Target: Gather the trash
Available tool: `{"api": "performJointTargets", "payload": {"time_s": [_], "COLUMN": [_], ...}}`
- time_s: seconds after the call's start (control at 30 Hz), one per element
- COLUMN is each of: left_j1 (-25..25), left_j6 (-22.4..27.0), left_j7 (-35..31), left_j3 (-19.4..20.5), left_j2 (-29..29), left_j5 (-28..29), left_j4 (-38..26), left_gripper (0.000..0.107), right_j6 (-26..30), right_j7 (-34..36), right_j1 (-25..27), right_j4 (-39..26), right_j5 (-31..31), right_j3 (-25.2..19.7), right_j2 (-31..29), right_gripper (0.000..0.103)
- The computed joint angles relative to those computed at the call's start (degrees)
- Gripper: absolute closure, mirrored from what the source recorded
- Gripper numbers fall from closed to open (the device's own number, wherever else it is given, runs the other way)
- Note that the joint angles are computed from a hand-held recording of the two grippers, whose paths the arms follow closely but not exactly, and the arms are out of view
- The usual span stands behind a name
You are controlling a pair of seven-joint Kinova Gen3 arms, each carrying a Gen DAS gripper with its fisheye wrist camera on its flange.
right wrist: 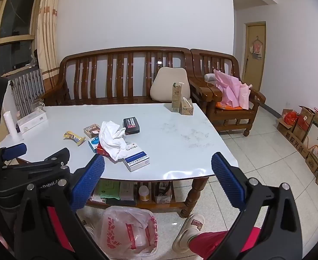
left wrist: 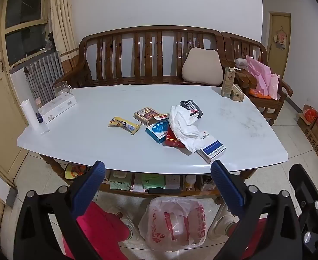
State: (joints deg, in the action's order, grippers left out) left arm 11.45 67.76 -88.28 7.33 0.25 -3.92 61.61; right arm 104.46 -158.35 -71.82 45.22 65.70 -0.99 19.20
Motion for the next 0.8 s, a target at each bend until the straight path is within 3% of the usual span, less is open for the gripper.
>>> {"api": "performJointTargets", "payload": {"time_s": [0.8], "left_j1": [-0.6], "left_j6": [1.1], "left_j7": [-0.3], "left_j3": [-0.3], "left_j2": [0.4], "left_j5": [1.7], "left_j4": [-1.5], "left_gripper": [0.012], "right_j6": [0.1], "right_j7": [0.6], "right_j1": [-0.1], "right_j4": [-0.5], "right_j5": [-0.3], "right_j3": [0.2], "right_j2": [0.0], "right_gripper": [0.006]}}
